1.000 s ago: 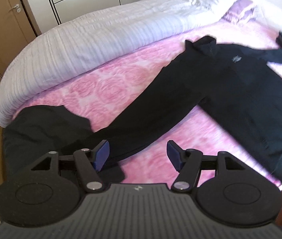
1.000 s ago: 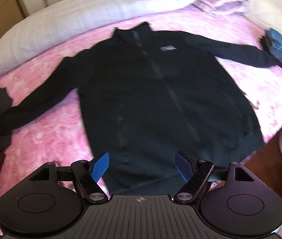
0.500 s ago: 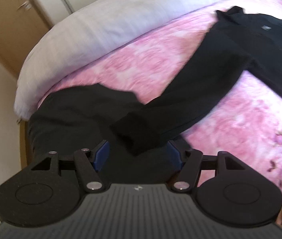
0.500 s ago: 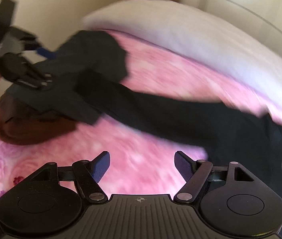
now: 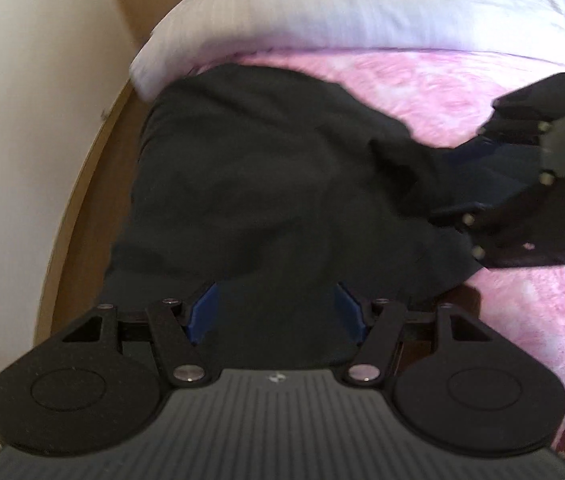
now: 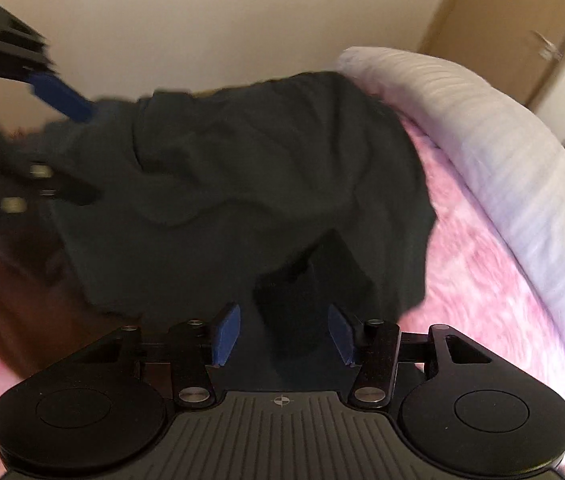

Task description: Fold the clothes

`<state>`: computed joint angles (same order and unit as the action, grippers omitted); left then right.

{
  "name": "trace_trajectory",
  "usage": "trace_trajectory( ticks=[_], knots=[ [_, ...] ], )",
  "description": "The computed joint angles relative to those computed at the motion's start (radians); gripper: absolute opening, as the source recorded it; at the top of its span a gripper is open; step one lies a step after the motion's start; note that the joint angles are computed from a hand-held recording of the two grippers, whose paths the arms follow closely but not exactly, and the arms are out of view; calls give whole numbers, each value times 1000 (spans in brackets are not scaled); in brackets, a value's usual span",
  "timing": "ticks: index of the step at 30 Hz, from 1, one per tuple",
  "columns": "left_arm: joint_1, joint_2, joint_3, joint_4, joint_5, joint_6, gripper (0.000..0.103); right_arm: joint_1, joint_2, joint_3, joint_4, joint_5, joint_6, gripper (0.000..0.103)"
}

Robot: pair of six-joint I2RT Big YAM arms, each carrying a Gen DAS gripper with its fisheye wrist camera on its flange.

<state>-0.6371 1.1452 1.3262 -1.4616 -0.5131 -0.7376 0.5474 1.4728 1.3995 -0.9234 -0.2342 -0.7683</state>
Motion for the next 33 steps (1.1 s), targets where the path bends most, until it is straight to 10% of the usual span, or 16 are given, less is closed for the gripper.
trace_trajectory(
  ticks=[5,8,14,21,26,33],
  knots=[
    [-16,-10,-33,-19,28,-56,60,30,86,17,17,83,-26,49],
    [-30,2,-14,-30,18,-47,60,30,94,28,27,89,-30,13],
    [-47,49,64,-17,0,-8,60,-89,56,114,26,-82,112,10],
    [-97,237,266,82,37,179,60,-467,33,282,127,-324,460,10],
    [-172,463,536,109,54,265,60,-797,118,417,244,-334,626,10],
    [-280,947,1210,-88,60,256,60,-1090,520,745,73,-232,736,10]
  ],
)
